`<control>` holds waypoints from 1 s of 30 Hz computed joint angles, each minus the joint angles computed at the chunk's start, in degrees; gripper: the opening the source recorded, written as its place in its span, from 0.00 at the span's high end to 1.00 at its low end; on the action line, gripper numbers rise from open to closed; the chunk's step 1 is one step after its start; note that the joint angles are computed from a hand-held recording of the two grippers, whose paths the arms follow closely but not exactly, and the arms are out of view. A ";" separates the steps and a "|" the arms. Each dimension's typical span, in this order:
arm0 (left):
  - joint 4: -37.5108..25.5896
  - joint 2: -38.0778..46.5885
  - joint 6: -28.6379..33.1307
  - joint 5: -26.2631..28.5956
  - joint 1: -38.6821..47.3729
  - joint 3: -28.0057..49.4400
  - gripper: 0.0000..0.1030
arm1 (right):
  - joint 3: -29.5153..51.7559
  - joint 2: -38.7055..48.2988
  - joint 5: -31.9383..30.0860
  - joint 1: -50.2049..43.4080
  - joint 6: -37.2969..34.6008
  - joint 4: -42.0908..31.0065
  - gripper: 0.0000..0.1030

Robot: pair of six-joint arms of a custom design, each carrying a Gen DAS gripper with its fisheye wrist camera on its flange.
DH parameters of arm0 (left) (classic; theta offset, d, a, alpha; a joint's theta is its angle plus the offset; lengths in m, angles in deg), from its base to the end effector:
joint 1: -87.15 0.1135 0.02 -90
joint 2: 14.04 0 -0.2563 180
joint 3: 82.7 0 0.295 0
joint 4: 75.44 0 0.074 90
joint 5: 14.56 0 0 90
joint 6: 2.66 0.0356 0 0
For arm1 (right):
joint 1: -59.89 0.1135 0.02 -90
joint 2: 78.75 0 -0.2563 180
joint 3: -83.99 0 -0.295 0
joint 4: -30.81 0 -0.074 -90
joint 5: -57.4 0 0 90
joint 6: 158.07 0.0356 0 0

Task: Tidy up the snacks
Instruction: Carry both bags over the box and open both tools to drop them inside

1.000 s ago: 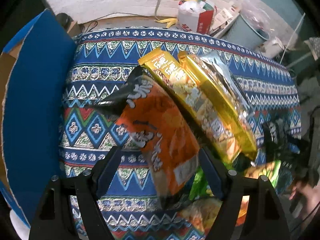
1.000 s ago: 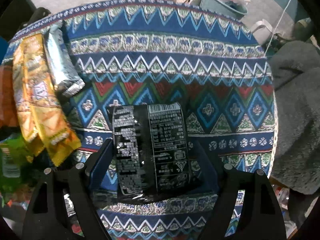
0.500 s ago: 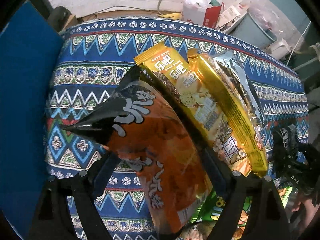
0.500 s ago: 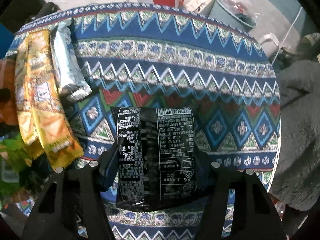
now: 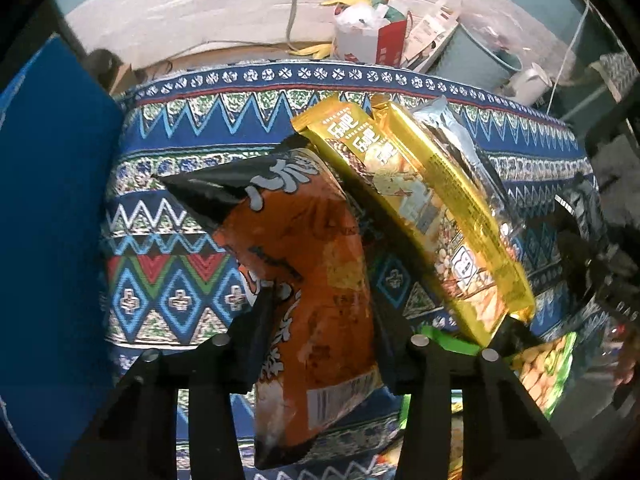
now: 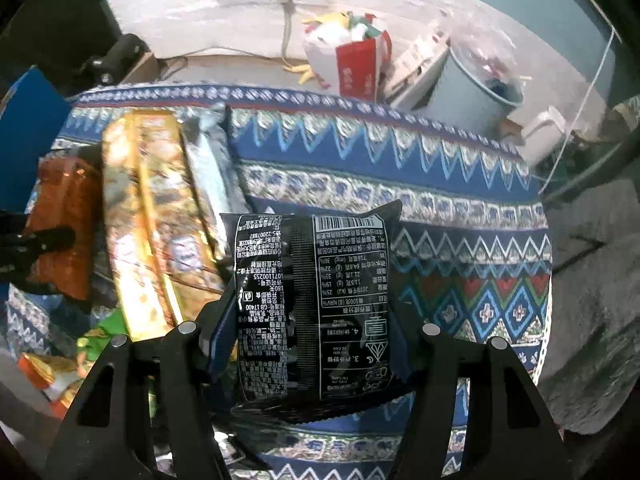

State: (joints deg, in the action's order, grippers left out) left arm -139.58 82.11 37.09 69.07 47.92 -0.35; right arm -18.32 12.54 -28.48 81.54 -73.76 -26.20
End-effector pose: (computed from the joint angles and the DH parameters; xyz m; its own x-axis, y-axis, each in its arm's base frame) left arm 0.2789 -0.2226 0.1910 -0.9538 -0.2077 -0.2170 -0.1920 0.9771 -0.0913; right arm 0.3252 0.1263 0.1971 -0.8381 -0.4391 -0.3236 -0.4310 0.8967 -0.1004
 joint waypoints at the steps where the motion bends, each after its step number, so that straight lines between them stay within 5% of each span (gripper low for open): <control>1: -0.24 -0.23 0.41 -0.34 0.06 -0.11 0.57 | 0.01 -0.29 -0.06 0.21 -0.01 0.02 0.40; 30: -12.77 -19.51 0.59 -15.72 -5.69 -1.71 0.60 | 8.45 -3.19 -2.84 12.11 6.13 -2.37 0.40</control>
State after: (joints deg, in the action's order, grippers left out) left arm -152.35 62.60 37.68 53.35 42.23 -2.06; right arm -9.87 9.35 -31.32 93.65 -67.64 -28.57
